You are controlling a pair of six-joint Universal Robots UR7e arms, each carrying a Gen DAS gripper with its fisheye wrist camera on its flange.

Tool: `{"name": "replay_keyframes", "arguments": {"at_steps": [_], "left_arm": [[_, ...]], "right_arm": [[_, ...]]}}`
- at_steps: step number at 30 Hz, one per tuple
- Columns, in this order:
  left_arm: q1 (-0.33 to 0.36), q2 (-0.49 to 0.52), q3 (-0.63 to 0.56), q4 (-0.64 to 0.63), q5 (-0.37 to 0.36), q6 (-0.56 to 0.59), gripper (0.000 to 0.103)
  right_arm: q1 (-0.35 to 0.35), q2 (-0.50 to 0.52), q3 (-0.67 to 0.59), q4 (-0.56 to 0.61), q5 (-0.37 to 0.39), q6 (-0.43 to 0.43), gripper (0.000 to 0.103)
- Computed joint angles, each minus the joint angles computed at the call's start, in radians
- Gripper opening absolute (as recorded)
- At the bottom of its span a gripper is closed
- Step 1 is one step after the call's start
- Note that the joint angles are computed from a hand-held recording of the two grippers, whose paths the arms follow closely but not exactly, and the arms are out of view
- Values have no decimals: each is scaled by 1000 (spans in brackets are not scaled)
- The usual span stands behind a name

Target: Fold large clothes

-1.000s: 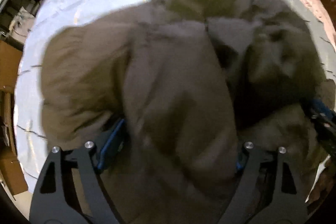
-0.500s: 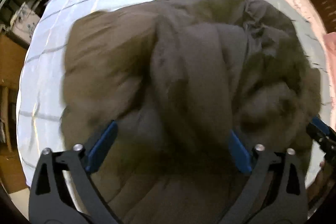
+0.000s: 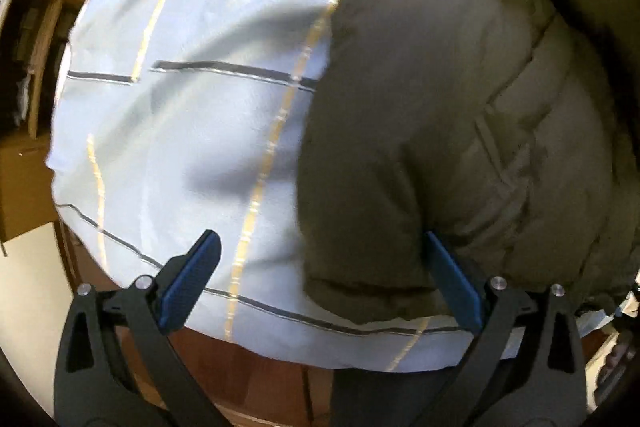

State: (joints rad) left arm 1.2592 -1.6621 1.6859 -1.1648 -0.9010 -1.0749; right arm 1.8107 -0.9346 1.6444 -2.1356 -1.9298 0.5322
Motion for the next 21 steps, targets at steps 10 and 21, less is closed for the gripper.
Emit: {"name": "replay_keyframes", "arguments": {"at_steps": [10,21], "left_arm": [[-27,27,69,-78,-26,95,44],[-82,-45,-56,-316,-111,232,10]], "right_arm": [[60,54,77,-99,-2,-23,50],[97,26,-44,-253,284,-73,13]]}}
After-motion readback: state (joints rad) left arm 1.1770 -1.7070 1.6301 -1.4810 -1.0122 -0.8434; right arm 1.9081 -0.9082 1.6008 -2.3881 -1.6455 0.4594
